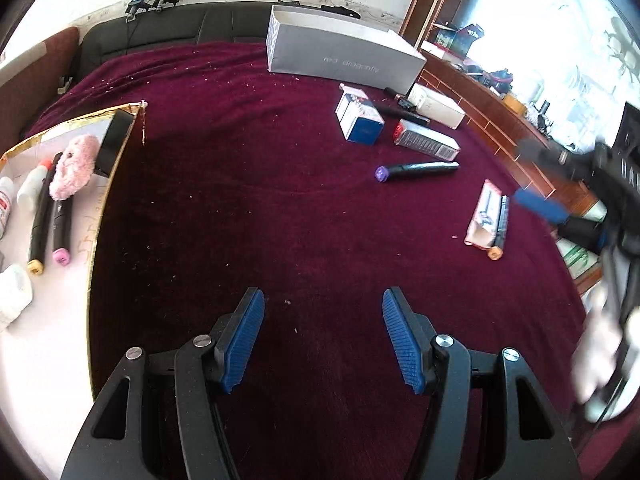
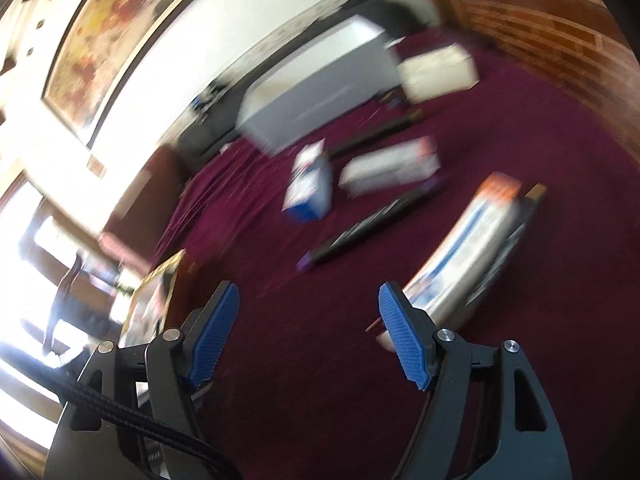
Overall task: Organize objects
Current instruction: 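Withdraw both tools from the box back over the table, then grasp the purple-capped black marker with the left tool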
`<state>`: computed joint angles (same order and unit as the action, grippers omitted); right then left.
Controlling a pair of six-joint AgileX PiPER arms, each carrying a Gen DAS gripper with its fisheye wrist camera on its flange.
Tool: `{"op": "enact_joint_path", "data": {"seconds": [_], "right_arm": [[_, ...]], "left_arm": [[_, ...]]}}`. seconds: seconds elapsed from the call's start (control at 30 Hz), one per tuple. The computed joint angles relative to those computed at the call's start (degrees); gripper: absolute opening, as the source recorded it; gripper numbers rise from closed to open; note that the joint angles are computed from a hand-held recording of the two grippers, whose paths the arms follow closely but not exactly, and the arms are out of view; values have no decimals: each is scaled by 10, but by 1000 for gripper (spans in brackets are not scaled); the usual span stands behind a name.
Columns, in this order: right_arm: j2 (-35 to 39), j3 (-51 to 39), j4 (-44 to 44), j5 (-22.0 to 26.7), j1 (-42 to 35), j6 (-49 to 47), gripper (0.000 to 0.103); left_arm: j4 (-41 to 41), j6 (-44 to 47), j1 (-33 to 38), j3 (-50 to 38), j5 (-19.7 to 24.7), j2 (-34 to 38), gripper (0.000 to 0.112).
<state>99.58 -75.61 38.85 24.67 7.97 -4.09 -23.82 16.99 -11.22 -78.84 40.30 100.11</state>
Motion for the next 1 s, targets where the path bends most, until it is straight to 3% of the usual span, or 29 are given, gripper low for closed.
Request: {"op": "enact_joint_path", "data": {"seconds": [0.27,0.37,0.5,0.6,0.67,0.87,0.93,1.0], "right_arm": [[105,-144,44,77,-63,-16,73],[156,-214,-34,102,-59,62,73],[244,-340,-143,176,-52,165,73],[294,-412,-165,215,-46,183,73],[307,-430,-155,219,-40,162,77],[344,-482,36,313,-24,-30,77],[309,-419,91,289,-22,-91,77],[247,-325,97,216,-21,-121,77]], "left_arm": [[55,-43,-24,-15,-31,28,63],[59,-46,-28,-22,-31,34,69],[44,-32,-28,-26,-29,38,77],[39,-26,-29,-28,-27,41,82],[38,-24,-30,-30,-27,42,83],[52,-32,-37,-32,-26,44,86],[69,-41,-41,-42,-14,48,86],[58,-29,-38,-78,30,58,85]]}}
